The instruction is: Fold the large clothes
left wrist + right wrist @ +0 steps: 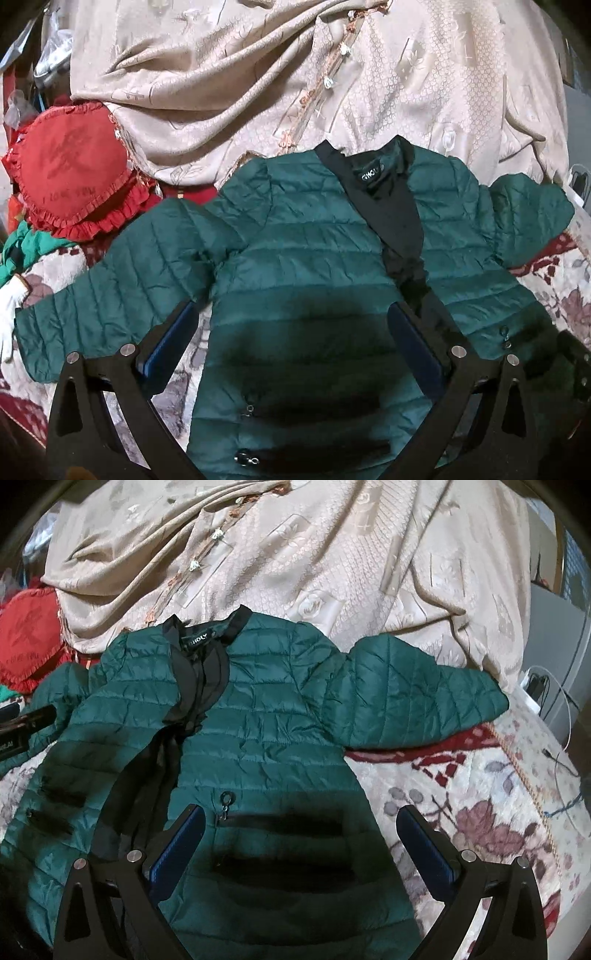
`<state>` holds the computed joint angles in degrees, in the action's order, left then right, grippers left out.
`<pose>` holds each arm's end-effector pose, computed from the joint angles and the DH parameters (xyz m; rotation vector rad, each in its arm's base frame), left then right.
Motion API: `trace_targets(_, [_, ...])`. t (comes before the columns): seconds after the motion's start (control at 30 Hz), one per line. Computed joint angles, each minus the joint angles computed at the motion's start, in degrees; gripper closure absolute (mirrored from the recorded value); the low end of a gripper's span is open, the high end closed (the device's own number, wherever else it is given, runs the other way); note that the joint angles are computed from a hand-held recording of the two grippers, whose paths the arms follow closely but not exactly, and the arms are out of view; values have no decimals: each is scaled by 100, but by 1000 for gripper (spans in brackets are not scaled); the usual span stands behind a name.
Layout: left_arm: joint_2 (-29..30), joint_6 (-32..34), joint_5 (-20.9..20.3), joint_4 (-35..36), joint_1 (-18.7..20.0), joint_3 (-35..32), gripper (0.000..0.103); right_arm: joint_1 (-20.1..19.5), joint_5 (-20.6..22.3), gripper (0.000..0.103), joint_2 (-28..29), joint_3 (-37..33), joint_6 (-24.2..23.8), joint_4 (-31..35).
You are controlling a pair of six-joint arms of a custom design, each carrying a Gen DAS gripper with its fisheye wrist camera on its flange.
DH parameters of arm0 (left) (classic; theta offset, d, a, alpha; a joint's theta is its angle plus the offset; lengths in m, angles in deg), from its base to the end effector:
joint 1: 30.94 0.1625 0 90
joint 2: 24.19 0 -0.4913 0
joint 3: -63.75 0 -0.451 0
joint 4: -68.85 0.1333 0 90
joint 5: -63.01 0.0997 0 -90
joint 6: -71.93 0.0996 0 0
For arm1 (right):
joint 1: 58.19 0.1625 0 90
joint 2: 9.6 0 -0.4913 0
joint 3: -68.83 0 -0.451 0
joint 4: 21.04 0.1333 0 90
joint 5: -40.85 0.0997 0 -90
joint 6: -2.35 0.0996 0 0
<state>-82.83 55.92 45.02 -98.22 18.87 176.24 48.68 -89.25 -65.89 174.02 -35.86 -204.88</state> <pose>-0.2294 -0.6250 0.2289 0.1254 1.9939 -1.0344 0.2674 -0.6436 0.2478 0.7290 -2.1224 0.7520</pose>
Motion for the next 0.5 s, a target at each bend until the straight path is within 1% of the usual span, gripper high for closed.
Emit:
trace_targets(0.1, [-122, -450, -391, 453, 80, -52, 0, 24, -51, 1, 70, -68, -135, -49])
trace_targets(0.17, [-166, -721, -555, 681, 121, -78, 0, 44, -88, 1, 127, -127, -217, -70])
trace_targets(0.23, [-155, -783, -476, 801, 113, -101, 0, 61, -61, 1, 168, -231, -190, 128])
trace_targets(0.33, [-112, -617, -305, 652, 85, -78, 0, 110, 56, 1, 303, -491, -294, 314])
trace_targets(0.43, [-128, -607, -253, 615, 94, -47, 0, 109, 500, 1, 383, -767, -382, 632])
trace_targets(0.5, [-139, -674, -208, 657, 100, -42, 0, 85, 731, 1, 443, -869, -457, 611])
